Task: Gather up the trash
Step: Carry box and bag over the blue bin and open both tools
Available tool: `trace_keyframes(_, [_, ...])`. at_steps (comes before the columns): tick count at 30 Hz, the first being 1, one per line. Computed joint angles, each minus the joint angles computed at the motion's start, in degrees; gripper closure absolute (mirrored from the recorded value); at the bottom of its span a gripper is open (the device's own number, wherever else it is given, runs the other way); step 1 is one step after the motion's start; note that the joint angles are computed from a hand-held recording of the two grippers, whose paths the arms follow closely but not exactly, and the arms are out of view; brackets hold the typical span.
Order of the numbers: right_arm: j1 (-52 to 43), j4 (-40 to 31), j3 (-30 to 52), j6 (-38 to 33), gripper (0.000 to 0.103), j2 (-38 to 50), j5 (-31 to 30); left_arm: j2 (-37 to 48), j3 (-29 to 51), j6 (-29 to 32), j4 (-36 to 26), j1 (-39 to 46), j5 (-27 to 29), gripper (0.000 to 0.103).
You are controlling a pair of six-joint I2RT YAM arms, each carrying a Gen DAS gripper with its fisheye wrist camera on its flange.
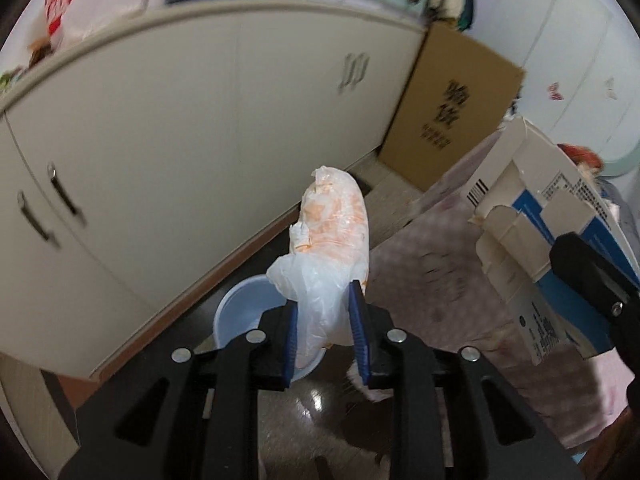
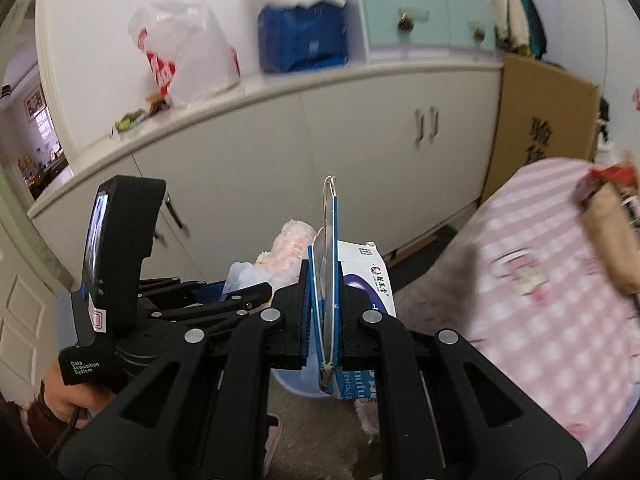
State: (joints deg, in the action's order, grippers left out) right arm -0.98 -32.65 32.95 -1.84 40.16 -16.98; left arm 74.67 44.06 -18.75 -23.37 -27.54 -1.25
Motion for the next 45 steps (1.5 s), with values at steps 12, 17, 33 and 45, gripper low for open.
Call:
trace_keyframes(12, [7.46, 19.4, -3.56, 6.48, 0.094, 19.72, 4.19, 13.65, 1.13, 2.18, 9.49, 9.46, 6.13, 0.027])
trace_keyframes(17, [9.08, 22.11, -3.92, 7.74, 0.093, 22.96, 4.74, 13.53, -0.13, 1.84, 10.21, 11.28, 5.93, 0.027])
trace_keyframes(33, [15.01, 29.62, -1.59, 13.13, 0.09, 31.1, 3.77, 7.72, -3.21, 2.94, 10.27, 19.95, 1.66, 0.027])
trace_keyframes(45, [17.39, 32.65, -0.8, 15.3, 0.047, 33.46, 8.71, 5.28, -2.7, 2.66, 8.69, 21.92, -0.38, 0.027])
